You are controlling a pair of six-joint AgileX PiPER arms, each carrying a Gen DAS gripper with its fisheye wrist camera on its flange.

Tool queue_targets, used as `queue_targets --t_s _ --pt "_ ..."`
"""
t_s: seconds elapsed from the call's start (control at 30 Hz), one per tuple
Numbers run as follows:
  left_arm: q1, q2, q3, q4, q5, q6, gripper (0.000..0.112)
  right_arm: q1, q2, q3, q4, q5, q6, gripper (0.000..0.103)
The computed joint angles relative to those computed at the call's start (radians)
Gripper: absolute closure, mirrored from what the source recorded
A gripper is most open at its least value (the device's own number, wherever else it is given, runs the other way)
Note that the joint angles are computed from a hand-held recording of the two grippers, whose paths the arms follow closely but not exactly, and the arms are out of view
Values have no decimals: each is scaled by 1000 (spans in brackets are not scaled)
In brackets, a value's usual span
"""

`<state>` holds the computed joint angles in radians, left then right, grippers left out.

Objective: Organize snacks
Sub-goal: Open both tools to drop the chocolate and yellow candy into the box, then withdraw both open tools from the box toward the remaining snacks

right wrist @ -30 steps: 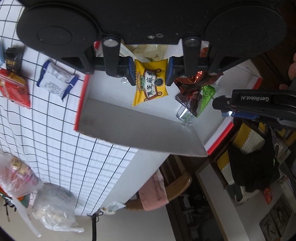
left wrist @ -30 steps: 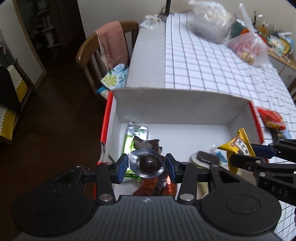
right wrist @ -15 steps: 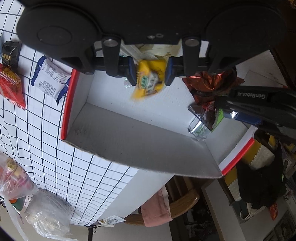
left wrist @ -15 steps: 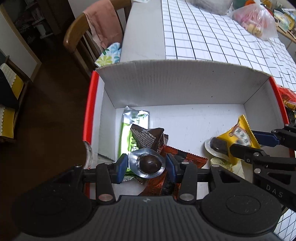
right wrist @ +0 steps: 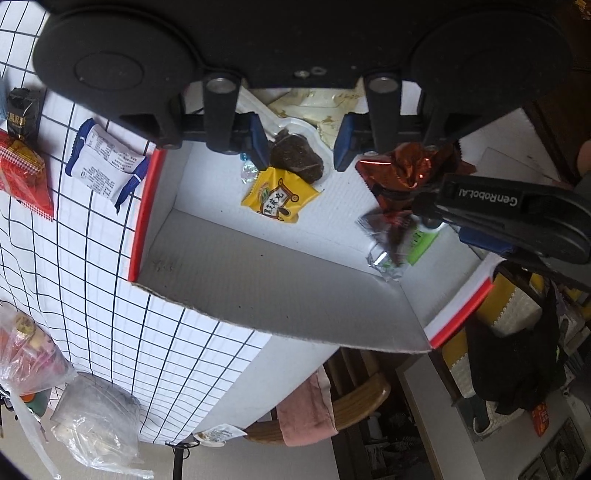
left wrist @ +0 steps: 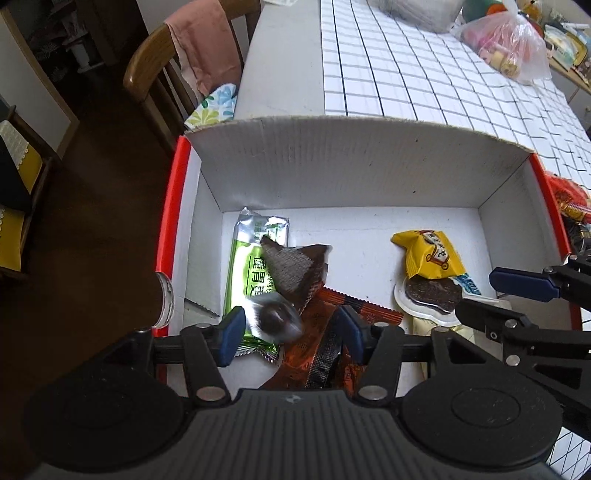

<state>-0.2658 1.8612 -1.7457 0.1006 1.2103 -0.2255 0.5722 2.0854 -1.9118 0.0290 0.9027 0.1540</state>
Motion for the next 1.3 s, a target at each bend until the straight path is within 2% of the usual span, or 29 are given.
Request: queue_targets --t_s 0.17,0.6,0.77,1.03,1.3 --pt "-6 -61 49 -12 -33 -11 52 -6 -66 65 25 -40 -10 59" --pt "-85 -206 134 0 -129 -54 50 -38 -277 290 86 -163 -64 38" --pt "-142 -242 148 27 -172 -104 42 -84 -370 388 143 -210 -123 25" --pt "-266 -216 93 78 -191 -195 38 -179 -498 524 213 -245 -231 7" --pt "-407 -116 -31 135 -150 -324 38 -360 -606 645 347 -224 -460 2"
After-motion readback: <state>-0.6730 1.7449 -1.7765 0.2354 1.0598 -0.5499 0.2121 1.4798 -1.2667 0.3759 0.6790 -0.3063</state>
